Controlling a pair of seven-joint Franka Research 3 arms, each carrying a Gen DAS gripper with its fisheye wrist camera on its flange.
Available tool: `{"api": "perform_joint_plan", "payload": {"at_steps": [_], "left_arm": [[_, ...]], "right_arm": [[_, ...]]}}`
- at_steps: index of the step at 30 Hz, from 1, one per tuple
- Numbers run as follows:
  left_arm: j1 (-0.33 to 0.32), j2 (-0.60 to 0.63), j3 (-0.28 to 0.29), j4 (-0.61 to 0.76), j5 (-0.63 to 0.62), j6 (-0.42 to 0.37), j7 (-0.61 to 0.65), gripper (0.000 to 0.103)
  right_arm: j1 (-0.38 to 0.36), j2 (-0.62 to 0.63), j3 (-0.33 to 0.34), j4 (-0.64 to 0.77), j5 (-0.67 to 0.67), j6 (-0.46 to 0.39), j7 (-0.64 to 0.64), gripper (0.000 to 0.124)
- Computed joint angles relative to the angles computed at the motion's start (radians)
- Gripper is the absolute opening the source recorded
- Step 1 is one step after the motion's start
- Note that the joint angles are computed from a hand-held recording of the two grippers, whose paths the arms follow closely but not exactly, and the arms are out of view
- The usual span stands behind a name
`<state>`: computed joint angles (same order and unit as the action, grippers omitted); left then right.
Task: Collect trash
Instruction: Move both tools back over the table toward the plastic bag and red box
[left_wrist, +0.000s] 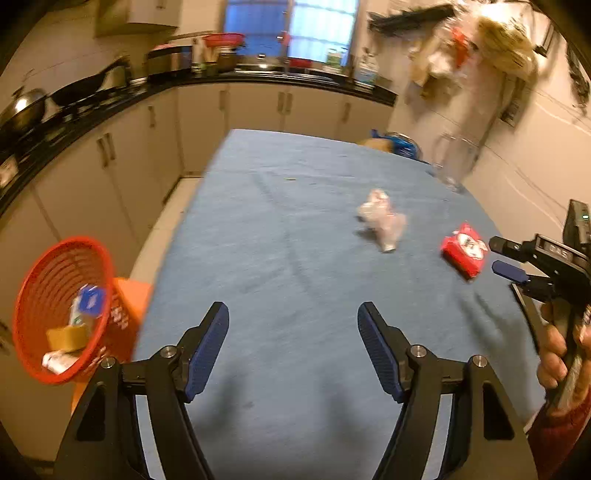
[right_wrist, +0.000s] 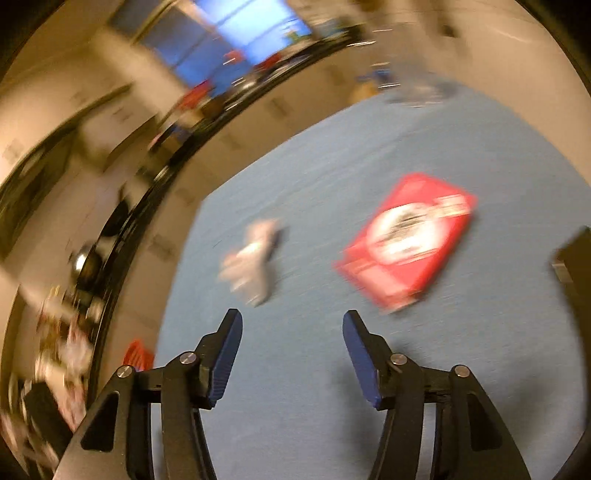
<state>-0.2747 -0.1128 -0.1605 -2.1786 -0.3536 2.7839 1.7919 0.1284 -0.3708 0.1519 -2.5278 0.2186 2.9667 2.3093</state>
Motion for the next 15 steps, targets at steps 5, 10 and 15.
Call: {"api": "perform_joint_plan", "payload": {"at_steps": [5, 10, 15], "left_arm": [[-0.007, 0.105, -0.045, 0.135, 0.067, -0.05, -0.036, 0.079], [0.008, 0.234, -0.091, 0.307, 0.098, -0.128, -0.078, 0.079], [0.002, 0.408, -0.118, 0.534, 0.198, -0.188, -0.17, 0.079]], "right_arm": [[-0.109, -0.019, -0.004, -0.007, -0.061, -0.104, 0.089, 0.069], [-0.117, 0.03, -0.075, 0.032, -0.051, -0.151, 0.059, 0.069], [-0.161, 0.121, -0.098, 0.099, -0.106, -0.115, 0.084, 0.07]]}}
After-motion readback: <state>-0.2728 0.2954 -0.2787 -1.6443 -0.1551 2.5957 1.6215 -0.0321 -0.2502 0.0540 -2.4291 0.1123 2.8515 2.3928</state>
